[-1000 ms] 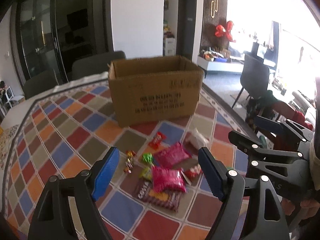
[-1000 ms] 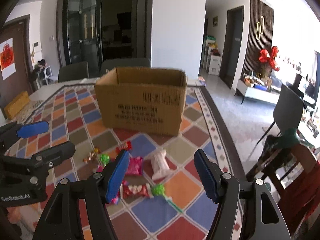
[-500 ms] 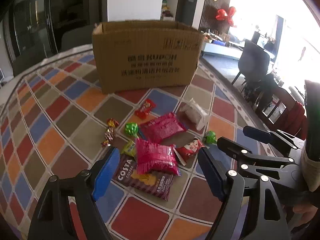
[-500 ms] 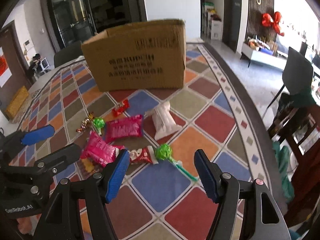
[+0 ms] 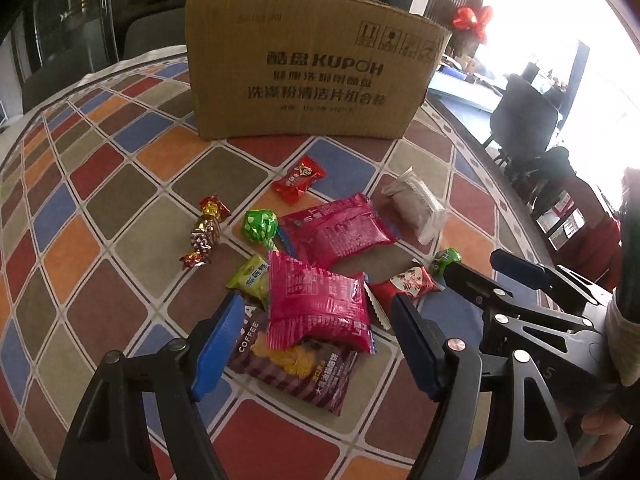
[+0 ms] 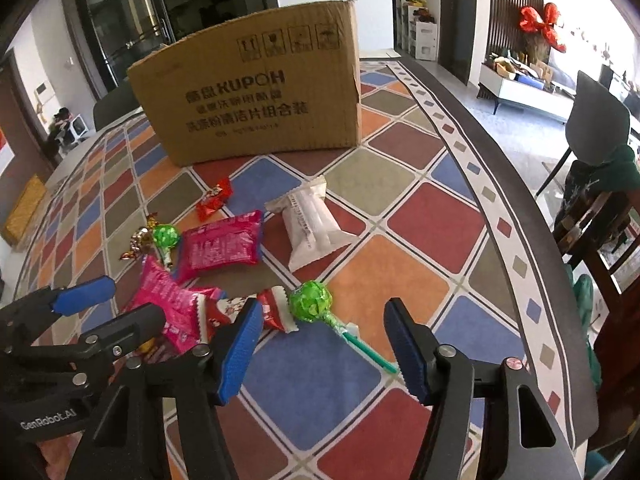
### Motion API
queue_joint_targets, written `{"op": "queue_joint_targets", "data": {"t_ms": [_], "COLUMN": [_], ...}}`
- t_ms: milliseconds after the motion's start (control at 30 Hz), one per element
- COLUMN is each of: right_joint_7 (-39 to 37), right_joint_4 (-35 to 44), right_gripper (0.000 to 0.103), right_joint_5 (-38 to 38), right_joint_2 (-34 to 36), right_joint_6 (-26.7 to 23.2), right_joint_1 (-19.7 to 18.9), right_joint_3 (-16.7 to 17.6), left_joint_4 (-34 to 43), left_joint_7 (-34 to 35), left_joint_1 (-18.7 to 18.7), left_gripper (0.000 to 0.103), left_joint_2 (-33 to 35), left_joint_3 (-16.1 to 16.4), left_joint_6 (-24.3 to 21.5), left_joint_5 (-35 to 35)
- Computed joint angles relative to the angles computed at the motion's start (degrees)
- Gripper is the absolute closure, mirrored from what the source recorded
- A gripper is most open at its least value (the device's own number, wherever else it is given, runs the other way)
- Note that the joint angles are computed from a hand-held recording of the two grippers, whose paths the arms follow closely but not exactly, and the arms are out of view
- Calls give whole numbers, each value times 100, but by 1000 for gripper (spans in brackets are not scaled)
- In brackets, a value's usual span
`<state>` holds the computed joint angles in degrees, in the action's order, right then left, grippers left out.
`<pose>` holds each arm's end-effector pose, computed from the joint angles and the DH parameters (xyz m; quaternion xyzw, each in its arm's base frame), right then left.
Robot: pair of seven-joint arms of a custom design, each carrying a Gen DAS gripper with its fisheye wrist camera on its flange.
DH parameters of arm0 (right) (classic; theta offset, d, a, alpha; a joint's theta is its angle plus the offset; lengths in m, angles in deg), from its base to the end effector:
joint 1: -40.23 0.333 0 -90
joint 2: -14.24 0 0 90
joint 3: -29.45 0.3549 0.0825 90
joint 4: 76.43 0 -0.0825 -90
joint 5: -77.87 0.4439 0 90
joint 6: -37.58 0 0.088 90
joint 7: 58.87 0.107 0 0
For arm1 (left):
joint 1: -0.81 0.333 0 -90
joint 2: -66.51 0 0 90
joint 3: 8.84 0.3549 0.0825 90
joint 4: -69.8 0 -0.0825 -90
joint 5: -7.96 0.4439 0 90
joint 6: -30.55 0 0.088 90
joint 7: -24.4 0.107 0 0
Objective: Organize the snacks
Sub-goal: 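Grasp the pink packet with the left tool while the right tool grasps the green lollipop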
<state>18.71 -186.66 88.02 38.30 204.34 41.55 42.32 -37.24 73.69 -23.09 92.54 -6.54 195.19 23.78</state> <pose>0.7100 0.1540 0.3346 -0.7575 0.5836 -0.1342 0.2599 0.6813 -0.2894 0.3261 -0.7049 0.6516 -0.2420 0.1410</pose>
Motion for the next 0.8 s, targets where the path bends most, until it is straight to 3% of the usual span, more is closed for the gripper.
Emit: {"op": "queue_joint_targets", "data": {"t_ms": [300, 600, 800], "right_joint_7": [125, 157, 366], "right_joint_4": [279, 423, 377], "right_gripper": [47, 55, 74], "right_joint_5": [-115, -216, -526], "right_joint_2": [264, 400, 387], "right_joint_6": [-153, -240, -127], "right_joint_1": [65, 106, 274], "right_joint_3": [-81, -111, -293], "left_joint_4": [287, 421, 412], "left_joint_7": [216, 333, 295], "left_joint_1": [107, 161, 133], "left_gripper": [34, 47, 57], "left_joint_2": [220, 352, 361], "left_joint_3": [-141, -215, -186], "left_joint_6": [-194, -357, -327], "left_joint_5": [-268, -440, -423]}}
